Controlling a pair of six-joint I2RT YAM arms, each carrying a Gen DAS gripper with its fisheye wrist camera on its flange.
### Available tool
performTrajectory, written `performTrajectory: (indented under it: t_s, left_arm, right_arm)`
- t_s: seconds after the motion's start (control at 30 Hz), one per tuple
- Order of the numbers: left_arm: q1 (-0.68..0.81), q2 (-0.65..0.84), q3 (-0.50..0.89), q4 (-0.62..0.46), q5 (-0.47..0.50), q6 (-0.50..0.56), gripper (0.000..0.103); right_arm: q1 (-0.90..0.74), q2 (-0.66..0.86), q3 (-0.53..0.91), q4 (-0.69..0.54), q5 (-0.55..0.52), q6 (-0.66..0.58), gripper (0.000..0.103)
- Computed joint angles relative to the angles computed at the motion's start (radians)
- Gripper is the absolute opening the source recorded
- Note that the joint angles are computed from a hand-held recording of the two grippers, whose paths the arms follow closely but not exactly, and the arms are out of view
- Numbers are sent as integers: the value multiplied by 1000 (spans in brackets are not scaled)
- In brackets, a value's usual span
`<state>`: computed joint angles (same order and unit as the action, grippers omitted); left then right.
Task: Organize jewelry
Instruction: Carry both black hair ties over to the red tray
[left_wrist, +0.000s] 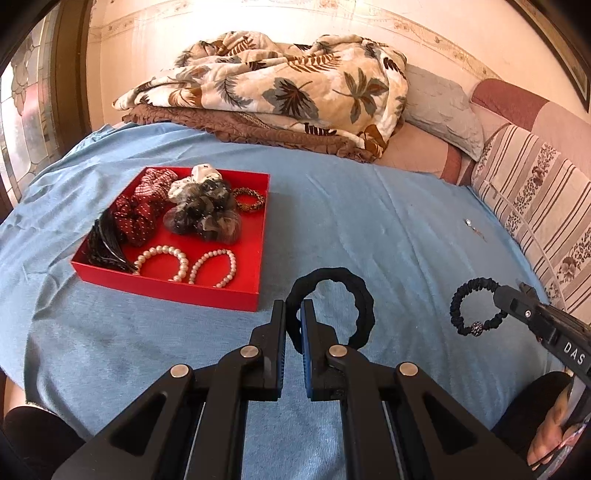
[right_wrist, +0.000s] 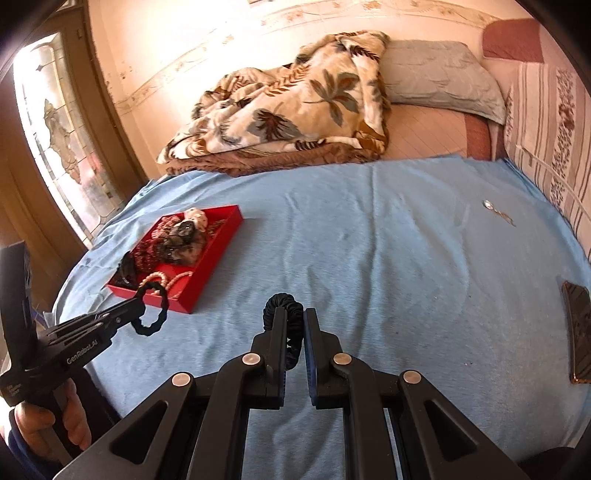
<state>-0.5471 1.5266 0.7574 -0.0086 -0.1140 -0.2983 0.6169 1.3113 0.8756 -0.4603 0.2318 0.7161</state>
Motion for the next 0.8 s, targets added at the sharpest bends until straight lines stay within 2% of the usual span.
performTrajectory:
  t_s: [0.4,0.67,0.8]
  left_arm:
    - [27,-91,-25,-36,-109,45,7]
    - [87,-123,-17,-30,-152,107,7]
    - [132,-107,18,-25,-139,144,8]
  right_arm:
    - [62,72,107,-34,16,-31,10]
    - [67,160,223,-47,-9,-85,10]
    - [76,220,300,-46,-20,-113,10]
